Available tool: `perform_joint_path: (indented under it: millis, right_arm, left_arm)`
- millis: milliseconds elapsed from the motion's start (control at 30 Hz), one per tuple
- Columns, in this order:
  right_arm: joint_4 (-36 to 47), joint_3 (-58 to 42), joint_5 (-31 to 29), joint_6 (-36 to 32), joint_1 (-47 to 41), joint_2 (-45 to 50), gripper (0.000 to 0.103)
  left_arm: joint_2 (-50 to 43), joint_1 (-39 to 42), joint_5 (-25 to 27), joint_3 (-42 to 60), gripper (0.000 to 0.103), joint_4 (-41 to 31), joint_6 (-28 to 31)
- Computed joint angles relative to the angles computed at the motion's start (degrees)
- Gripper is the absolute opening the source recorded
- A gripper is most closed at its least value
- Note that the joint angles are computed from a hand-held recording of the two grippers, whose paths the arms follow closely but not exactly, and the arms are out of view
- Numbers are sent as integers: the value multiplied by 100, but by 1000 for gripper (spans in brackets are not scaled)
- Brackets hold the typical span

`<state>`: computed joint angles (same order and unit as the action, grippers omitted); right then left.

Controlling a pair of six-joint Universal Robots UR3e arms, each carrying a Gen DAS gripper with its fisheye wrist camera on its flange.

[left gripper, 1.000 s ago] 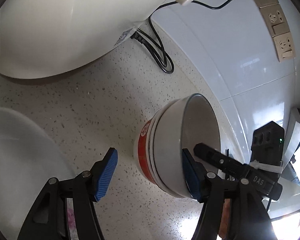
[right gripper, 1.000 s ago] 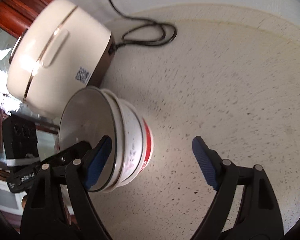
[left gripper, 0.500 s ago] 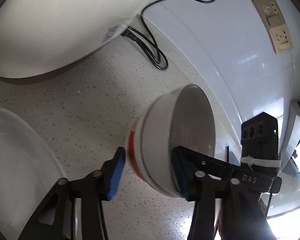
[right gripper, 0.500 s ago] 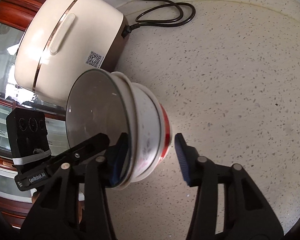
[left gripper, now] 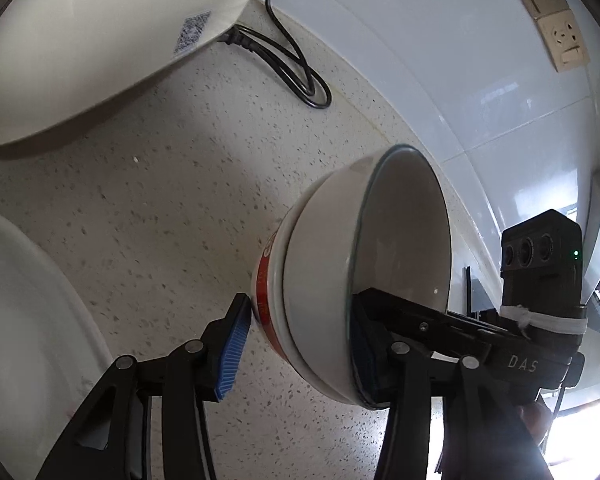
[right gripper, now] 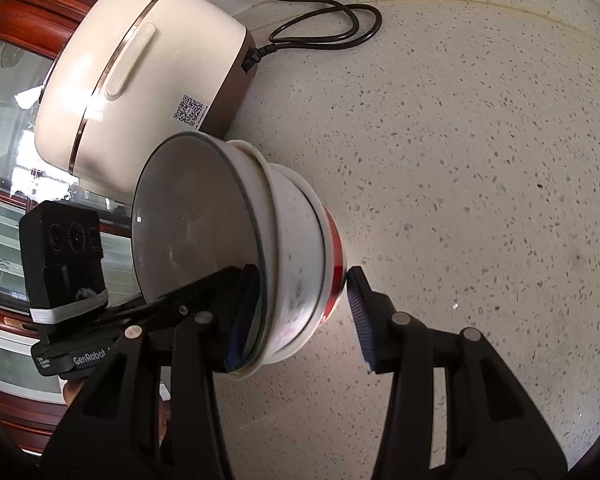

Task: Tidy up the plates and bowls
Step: 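Grip the bowl stack with both grippers and lift it onto the plate stack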

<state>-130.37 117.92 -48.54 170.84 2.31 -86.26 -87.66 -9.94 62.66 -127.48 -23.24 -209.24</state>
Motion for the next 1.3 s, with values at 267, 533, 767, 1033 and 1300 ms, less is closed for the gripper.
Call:
perform_joint_path:
  millis: [267, 533, 767, 1033, 1300]
  right_arm:
    - [-168, 538, 183, -125, -241, -325, 50]
    - [-157, 885, 195, -184, -349, -683, 50]
    - [15, 1112, 198, -276, -431, -1045, 50]
    - [372, 886, 209, -130, -267, -1435, 50]
    - [183, 39, 91, 536, 594, -1014, 50]
  left_arm:
    - [-75, -543, 495, -34, 48, 452, -420]
    - [55, -658, 544, -313, 47, 755, -652]
    - [155, -669, 531, -415, 46, 782, -701]
    - [889, -579, 577, -534, 46, 378, -641]
    - [2429, 131, 387, -882, 46, -738, -303]
